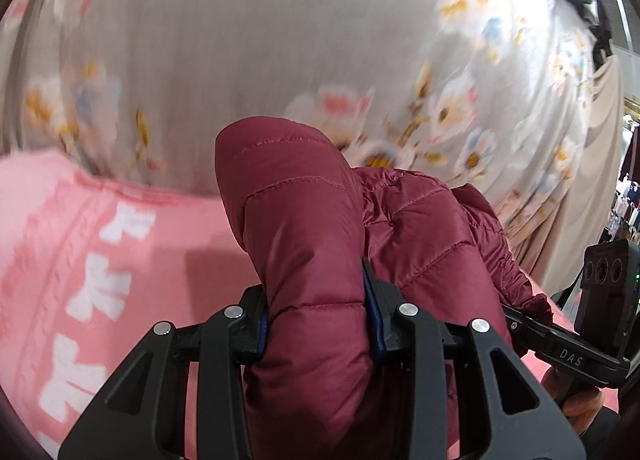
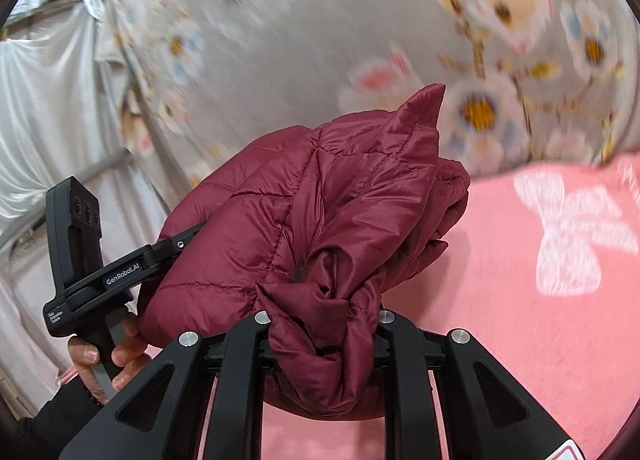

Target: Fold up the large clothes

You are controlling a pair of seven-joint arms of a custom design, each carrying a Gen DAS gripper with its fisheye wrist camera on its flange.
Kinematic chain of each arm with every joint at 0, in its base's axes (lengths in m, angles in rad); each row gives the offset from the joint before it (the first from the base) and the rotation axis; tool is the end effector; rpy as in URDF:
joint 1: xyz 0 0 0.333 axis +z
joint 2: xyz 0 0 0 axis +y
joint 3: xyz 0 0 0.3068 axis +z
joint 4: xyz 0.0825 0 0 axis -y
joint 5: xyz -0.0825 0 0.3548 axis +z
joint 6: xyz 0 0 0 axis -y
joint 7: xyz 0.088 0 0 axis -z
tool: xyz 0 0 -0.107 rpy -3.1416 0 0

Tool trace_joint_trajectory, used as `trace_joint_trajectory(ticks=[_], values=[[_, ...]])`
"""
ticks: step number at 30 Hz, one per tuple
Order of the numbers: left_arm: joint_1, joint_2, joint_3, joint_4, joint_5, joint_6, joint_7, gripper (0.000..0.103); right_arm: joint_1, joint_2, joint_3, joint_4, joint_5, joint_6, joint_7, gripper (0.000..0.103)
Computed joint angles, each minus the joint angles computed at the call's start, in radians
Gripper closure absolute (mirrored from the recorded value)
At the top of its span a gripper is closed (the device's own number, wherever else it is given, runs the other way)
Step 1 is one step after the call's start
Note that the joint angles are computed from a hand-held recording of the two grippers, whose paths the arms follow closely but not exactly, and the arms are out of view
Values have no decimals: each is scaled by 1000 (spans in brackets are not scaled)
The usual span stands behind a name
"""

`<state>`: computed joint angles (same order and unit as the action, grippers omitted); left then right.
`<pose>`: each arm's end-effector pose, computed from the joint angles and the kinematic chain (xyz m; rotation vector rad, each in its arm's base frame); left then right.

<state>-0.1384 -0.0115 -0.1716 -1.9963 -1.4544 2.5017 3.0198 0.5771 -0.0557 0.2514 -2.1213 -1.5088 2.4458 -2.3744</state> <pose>0.5390 -0.1661 0.5185 -1.0322 2.2745 -1.6441 0.3637 0.3976 0.4813 -1.1145 1.7066 -0.6785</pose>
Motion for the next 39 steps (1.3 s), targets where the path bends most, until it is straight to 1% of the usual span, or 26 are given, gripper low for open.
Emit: trace_joint_trajectory(ticks=[4,7,10,11,12,13,14,16,17,18,19,21,22,23,24,25,26,27,28,29,30,31,34,35,36,39], values=[[-3,89,-16,11,35,42,-12,68,-14,65,-24,-6,1,65,52,87],[-2,149,-36,11,70,98,-23,68,-11,116,-42,-1,-2,103,85,87],[12,178,-50,7,41,132,-1,66,-2,146,-57,-1,-10,124,125,86],[17,184,-53,8,43,136,-9,64,-1,154,-61,-4,-12,132,145,85],[20,192,-54,11,53,141,-27,59,1,158,-66,-6,-17,139,160,82],[19,201,-55,13,75,160,-58,56,1,161,-71,-12,-21,150,193,76],[16,206,-57,12,106,185,-95,51,1,157,-73,-21,-16,157,221,73],[13,203,-59,4,172,217,-166,45,3,140,-72,-37,22,158,227,65],[5,192,-55,-10,241,247,-233,40,7,123,-66,-49,69,147,203,63],[-11,175,-48,-31,335,300,-326,37,14,96,-56,-67,136,126,158,60],[-20,162,-41,-49,418,337,-406,32,19,75,-47,-78,180,108,127,57],[-39,109,-11,-105,647,405,-621,30,38,23,-17,-96,305,23,43,54],[-48,81,9,-134,795,433,-757,30,57,2,9,-83,391,-78,-28,53],[-46,61,16,-152,894,446,-845,30,72,-4,31,-59,431,-165,-76,53],[-46,35,30,-171,1054,460,-988,30,88,0,51,-14,466,-260,-150,56],[-39,21,31,-180,1168,471,-1093,30,96,10,58,22,479,-306,-200,67],[-28,0,30,-188,1328,483,-1242,30,102,26,60,64,491,-342,-253,75],[-14,-14,19,-187,1432,482,-1339,29,108,54,59,124,499,-376,-324,87],[-7,-23,8,-184,1466,477,-1376,26,113,74,53,158,495,-388,-359,91],[-3,-26,-7,-169,1504,464,-1425,18,116,106,44,208,490,-401,-411,91],[5,-24,-18,-158,1557,458,-1485,15,119,149,32,268,498,-428,-471,92],[12,-14,-31,-138,1647,445,-1579,13,125,181,18,308,509,-448,-505,92],[-10,38,-37,-76,1789,377,-1724,13,131,271,-33,387,574,-475,-565,94],[-23,60,-30,-61,1833,355,-1764,13,129,287,-48,385,602,-469,-558,95],[-36,76,-25,-49,1841,338,-1775,13,124,287,-61,358,627,-435,-535,95],[-66,132,-6,-42,1822,309,-1764,13,114,261,-82,251,638,-316,-437,94]])
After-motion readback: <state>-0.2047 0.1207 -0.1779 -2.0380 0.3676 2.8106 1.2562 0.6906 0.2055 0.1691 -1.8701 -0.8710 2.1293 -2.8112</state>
